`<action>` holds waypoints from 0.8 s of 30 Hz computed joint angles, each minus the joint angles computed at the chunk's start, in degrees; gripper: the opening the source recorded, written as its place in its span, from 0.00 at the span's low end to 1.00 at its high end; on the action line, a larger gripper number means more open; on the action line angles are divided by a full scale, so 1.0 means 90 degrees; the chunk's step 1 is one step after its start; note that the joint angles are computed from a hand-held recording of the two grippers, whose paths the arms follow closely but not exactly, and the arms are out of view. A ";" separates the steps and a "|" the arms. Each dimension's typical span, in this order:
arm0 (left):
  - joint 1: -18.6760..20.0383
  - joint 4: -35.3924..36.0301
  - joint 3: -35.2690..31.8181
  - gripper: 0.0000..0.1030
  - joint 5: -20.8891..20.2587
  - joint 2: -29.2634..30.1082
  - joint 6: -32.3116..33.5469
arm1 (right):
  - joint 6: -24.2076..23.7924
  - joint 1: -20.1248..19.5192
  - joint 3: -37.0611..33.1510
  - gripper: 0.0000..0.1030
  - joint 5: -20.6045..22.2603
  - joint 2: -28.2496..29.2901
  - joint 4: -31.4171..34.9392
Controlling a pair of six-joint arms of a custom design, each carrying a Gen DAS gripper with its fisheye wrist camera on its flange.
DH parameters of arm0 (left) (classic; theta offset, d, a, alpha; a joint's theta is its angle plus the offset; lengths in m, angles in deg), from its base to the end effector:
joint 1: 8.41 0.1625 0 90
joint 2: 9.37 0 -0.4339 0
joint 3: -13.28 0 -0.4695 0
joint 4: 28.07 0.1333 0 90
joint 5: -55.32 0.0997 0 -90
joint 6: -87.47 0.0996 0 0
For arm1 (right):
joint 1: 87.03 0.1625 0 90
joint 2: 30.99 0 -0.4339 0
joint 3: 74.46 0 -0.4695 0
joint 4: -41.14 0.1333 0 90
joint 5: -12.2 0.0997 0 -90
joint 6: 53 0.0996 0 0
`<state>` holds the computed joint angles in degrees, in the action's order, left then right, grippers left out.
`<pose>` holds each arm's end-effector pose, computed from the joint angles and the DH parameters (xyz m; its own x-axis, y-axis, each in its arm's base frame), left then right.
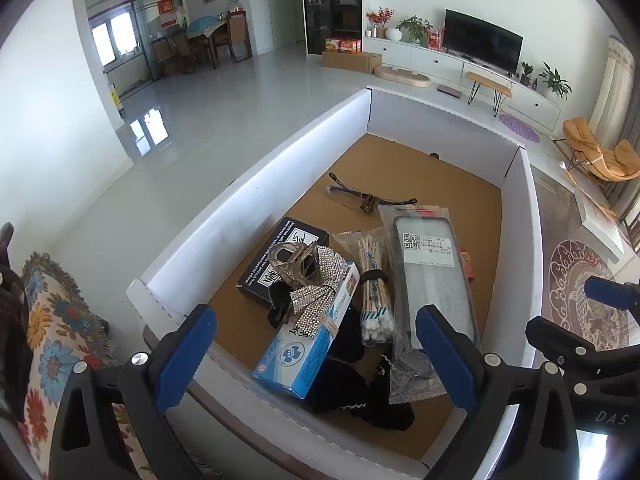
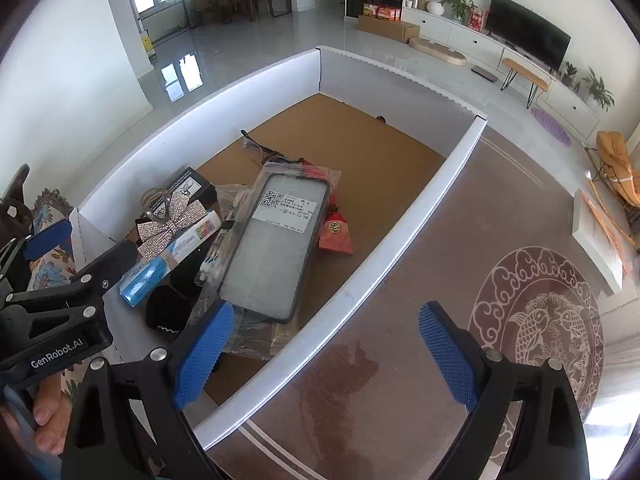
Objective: Organize objects
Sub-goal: 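Withdraw both empty tools from above the bin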
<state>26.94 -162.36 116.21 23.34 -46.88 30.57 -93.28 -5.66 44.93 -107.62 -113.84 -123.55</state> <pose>-0.3744 -0.5326 -0.0854 -0.6685 -0.1196 -0.7341 0.3677 0.8048 -0.4659 -0.0017 -0.5692 0.3071 -0.6955 -0.1717 0.6977 -0.4347 0.8737 -0.2184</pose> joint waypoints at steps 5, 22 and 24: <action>-0.0003 0.0054 0.0023 0.98 -0.0003 -0.0048 -0.0089 | 0.0173 0.0050 -0.0040 0.91 0.0039 0.0028 0.0139; -0.0111 -0.0094 0.0110 0.98 0.0339 -0.0063 -0.0112 | 0.0296 0.0035 -0.0017 0.91 0.0300 -0.0008 0.0076; -0.0158 -0.0038 0.0121 0.98 0.0445 -0.0075 -0.0174 | 0.0331 0.0022 -0.0017 0.91 0.0372 -0.0044 0.0093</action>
